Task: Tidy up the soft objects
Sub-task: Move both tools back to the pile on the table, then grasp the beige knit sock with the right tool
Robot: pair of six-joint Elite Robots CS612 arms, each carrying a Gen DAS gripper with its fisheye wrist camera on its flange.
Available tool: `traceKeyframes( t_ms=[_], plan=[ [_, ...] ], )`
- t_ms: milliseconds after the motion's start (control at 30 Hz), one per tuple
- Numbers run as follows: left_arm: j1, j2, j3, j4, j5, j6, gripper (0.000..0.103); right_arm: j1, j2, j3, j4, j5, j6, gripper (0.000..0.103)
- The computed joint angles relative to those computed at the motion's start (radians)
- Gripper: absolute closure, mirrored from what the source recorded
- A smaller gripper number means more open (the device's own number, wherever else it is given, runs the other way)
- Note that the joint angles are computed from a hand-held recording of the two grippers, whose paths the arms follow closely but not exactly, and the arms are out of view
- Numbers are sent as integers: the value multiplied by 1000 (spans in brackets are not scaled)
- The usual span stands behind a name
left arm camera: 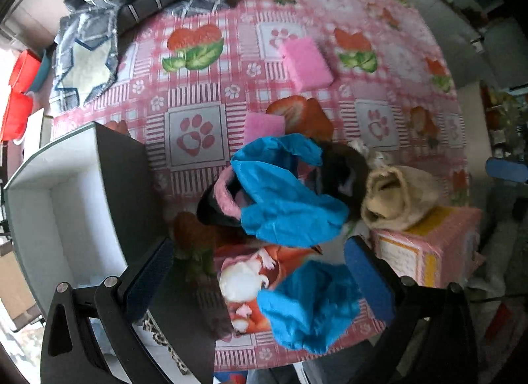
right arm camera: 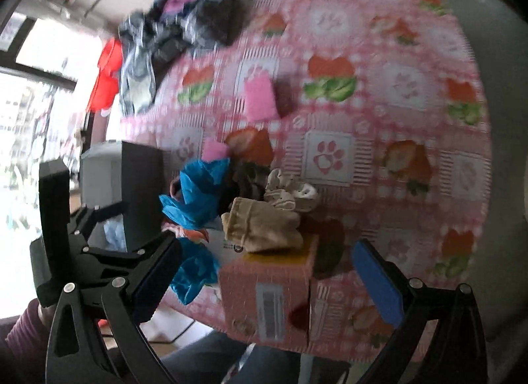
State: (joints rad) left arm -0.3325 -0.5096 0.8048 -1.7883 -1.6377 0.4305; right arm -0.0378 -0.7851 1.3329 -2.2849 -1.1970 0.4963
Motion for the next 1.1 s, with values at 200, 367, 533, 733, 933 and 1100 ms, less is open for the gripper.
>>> traceKeyframes(
  t_ms=[200,367,533,733,933,1100],
  plan=[
    [-15,35,-40,35,64,-23,0,-11,111,-135,229,152,-181,0],
    [-25,54,-60,46,113,-50,18,-10,172,-214,376,196,-264,0],
    [-24,89,-122,118,92,-84,62,-25,181,-199,371,265,-252,52],
    [-26,95,-128,126,68,-95,97,-39,142,-125,275,283,-232,66],
    [-14,85,-136,103,25,-133,97,-77,89,-10,79,317,-111,71],
    [-16,99,-176,105,21,-140,97,-108,58,53,-10,292,-41,71]
  ],
)
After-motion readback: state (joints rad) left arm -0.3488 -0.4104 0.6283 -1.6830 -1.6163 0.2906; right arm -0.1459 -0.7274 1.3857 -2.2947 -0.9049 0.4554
